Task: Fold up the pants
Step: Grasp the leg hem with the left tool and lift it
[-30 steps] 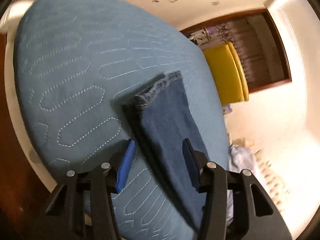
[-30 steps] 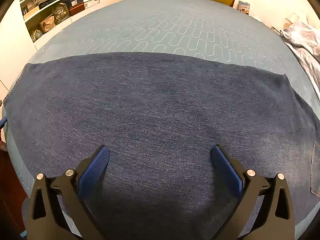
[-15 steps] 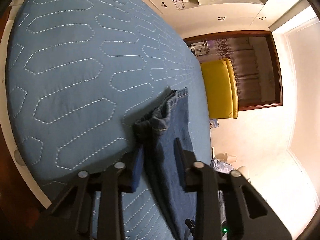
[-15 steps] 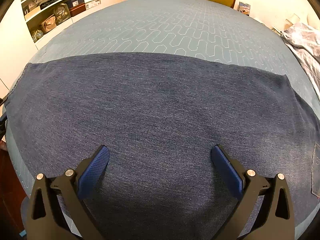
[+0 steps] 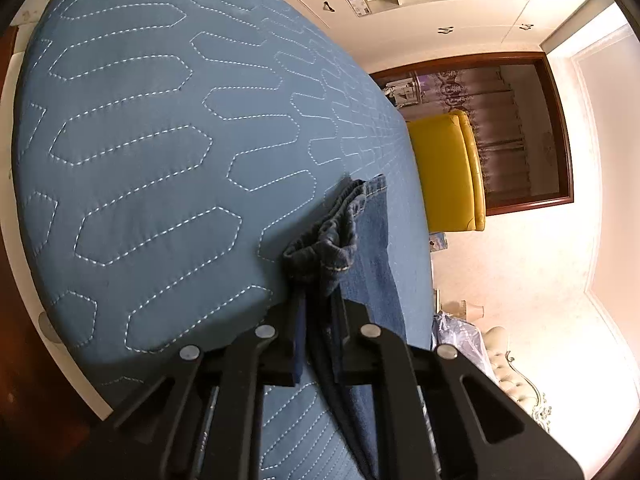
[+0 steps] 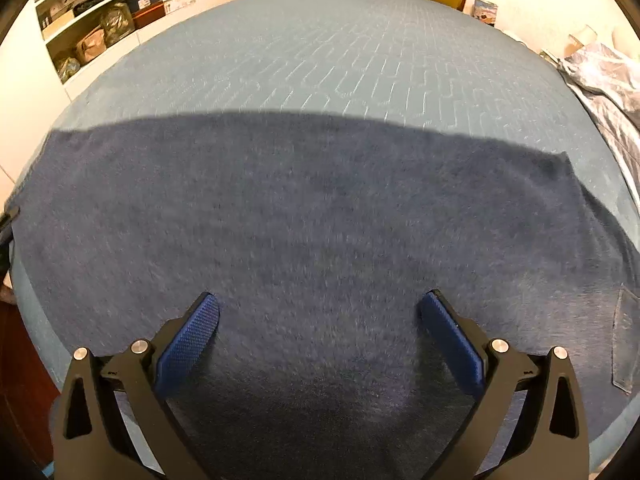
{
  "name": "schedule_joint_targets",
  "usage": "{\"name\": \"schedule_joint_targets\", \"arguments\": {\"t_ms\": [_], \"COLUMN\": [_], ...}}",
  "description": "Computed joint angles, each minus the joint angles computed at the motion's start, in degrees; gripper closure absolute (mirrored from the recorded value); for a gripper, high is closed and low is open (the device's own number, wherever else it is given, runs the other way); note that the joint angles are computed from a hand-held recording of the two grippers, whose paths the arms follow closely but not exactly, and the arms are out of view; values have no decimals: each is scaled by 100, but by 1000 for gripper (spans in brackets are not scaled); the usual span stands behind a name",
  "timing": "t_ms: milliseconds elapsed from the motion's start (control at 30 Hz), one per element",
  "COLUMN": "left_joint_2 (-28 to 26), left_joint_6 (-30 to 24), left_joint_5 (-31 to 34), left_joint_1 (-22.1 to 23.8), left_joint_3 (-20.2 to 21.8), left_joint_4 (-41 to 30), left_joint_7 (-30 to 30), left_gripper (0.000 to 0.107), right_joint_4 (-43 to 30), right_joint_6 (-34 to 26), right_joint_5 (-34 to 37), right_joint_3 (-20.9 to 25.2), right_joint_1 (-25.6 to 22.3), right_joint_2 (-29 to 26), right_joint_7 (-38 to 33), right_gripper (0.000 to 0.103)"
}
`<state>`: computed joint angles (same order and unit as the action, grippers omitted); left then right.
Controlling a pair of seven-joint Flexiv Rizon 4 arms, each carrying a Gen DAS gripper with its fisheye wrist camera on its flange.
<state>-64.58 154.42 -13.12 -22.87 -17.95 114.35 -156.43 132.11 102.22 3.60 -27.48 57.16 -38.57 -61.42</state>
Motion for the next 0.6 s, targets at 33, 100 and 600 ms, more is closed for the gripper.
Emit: {"name": "schedule_joint_targets", "arguments": {"t_ms": [33, 100, 600], "left_joint_2": [5, 26, 77], "left_joint_6": [-17, -35, -229], "left_joint_5": [12, 0, -112], "left_joint_1": [12, 5, -80], "left_joint_3": [5, 15, 87], "left_joint_4": [-4, 17, -105], "left_joint_7": [4, 24, 229], "left_gripper": [97, 97, 97], "right_joint_4": [-57, -354, -2323], "right_joint_6": [15, -143, -1043], "right_joint_5": [-43, -217, -1832], "right_joint_3": [68, 328, 743], "right_joint_1": [-76, -376, -1160], "right_joint_2": [43, 145, -859], "right_joint_7": [-30, -69, 789], "right_gripper": [7, 10, 14]}}
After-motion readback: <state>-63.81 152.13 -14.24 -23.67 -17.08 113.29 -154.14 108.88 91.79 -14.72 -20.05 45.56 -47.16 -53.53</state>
